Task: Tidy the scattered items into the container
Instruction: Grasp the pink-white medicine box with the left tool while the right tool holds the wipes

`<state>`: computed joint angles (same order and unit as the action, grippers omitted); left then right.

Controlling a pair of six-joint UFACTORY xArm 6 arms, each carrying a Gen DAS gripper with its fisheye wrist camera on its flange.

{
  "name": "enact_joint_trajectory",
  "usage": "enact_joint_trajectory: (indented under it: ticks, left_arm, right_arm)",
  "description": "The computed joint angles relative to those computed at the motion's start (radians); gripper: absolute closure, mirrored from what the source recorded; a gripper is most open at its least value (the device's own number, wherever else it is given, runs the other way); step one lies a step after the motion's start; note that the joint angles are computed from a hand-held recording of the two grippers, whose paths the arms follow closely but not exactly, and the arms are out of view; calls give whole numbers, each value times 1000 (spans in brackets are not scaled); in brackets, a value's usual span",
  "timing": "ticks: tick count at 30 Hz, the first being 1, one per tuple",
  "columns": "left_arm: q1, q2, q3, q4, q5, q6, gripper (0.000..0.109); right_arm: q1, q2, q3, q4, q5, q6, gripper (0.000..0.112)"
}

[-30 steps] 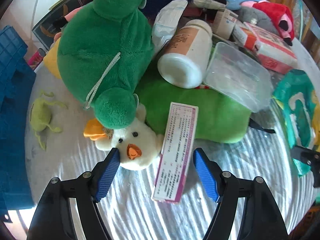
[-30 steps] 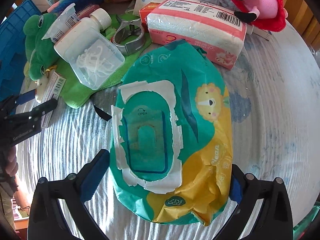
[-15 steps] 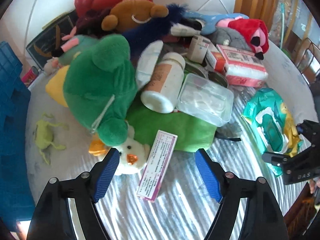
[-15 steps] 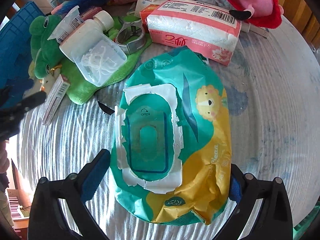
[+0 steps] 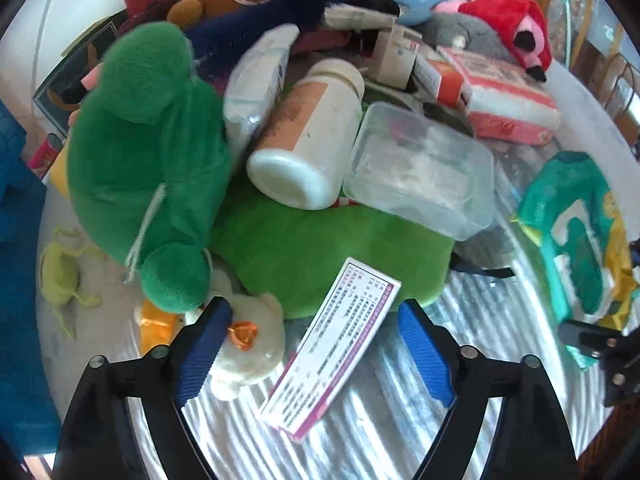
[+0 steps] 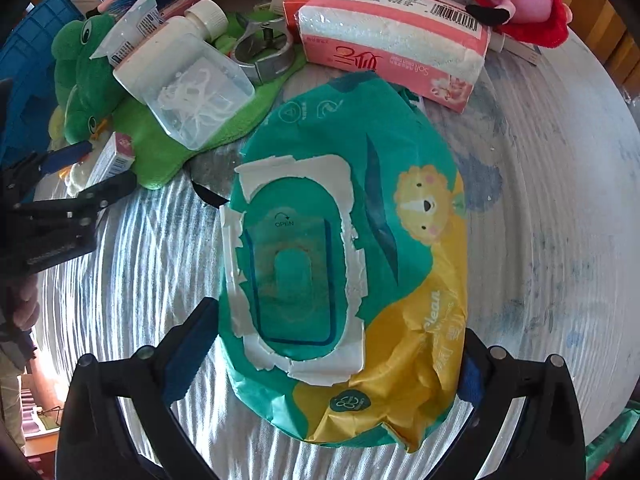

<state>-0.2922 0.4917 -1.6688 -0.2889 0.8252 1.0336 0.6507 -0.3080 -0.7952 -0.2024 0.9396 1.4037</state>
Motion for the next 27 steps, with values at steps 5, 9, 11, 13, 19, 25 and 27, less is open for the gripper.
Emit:
enact_joint_trajectory:
  ticks: [5, 9, 11, 13, 19, 25, 27]
  left_arm:
    - [16, -20, 24, -3, -29, 21, 67]
    - [74, 31, -135, -65, 177, -16, 75]
    - [91, 17, -137, -93, 197, -5, 75]
    - [109, 10, -150, -124, 228, -4, 76]
    - [141, -31, -146, -199, 243, -5, 76]
    - [176, -24, -223, -246, 274, -16, 76]
    - [185, -19, -246, -256, 273, -21, 76]
  right_arm:
    - [30, -59, 32, -9, 38, 38, 14]
    - [58, -109, 55, -53, 44, 99, 21]
    - [74, -124, 54, -75, 54, 120, 21]
    - [86, -136, 45, -99, 69, 133, 22]
    - [54, -67, -108, -147, 110, 54, 23]
    - [-159, 216, -316, -152, -69, -188, 23]
    - [-160, 322, -422, -170, -78, -205, 23]
